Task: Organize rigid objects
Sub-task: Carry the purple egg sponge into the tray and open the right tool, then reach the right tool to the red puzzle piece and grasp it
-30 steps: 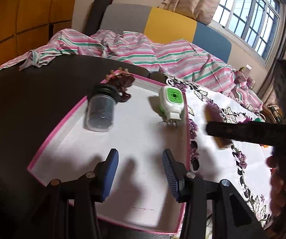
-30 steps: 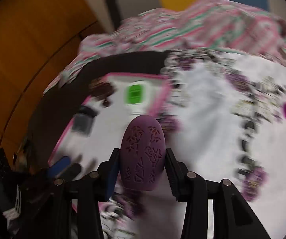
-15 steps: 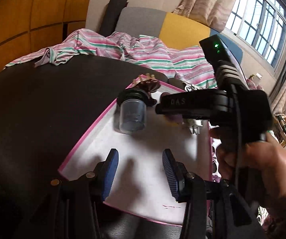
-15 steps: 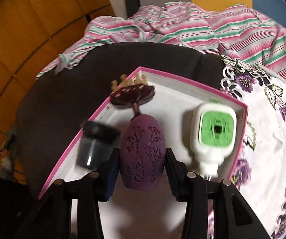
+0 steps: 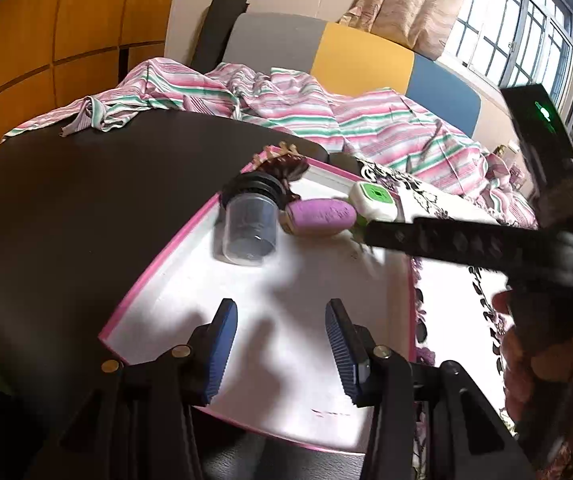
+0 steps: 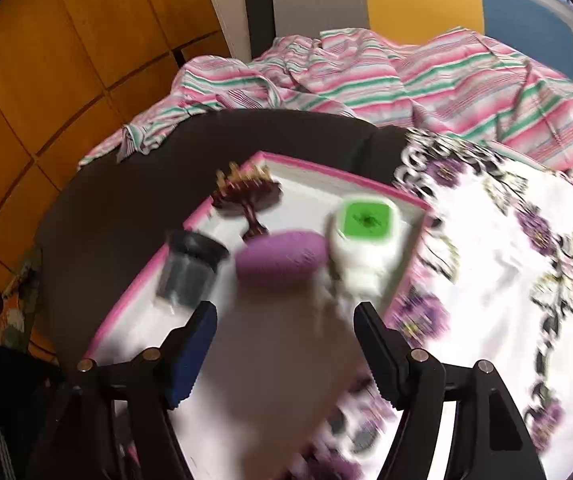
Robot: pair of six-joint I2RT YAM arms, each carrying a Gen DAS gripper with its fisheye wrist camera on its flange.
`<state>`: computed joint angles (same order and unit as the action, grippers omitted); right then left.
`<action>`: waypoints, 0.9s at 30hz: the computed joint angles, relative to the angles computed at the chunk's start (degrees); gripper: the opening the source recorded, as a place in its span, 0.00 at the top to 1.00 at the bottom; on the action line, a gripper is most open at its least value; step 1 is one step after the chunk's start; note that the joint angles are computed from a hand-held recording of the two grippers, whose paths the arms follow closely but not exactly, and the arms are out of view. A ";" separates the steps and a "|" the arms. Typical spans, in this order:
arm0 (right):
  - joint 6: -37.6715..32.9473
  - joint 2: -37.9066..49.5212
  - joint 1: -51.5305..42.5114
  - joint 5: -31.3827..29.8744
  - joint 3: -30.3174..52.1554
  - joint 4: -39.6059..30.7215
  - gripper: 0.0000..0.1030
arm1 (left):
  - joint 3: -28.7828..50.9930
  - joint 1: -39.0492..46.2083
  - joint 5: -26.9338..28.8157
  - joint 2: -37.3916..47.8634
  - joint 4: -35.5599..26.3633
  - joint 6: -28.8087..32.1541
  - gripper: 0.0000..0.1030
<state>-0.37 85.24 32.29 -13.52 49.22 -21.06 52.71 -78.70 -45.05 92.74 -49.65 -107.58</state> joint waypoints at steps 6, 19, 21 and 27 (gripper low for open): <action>-1.73 -6.19 -6.82 -3.60 -5.80 -2.01 0.30 | 2.05 -0.33 0.45 1.86 1.40 1.61 0.55; -23.01 -8.70 -45.04 -5.83 -3.36 -13.99 0.30 | 10.95 0.04 0.70 8.21 8.17 15.51 0.55; -25.28 -3.25 -52.46 -3.51 1.01 -14.39 0.30 | 12.78 0.06 1.11 9.67 9.53 17.92 0.55; -22.23 17.75 -67.11 3.41 19.78 -16.05 0.29 | 16.64 -0.71 1.85 12.73 10.58 21.02 0.55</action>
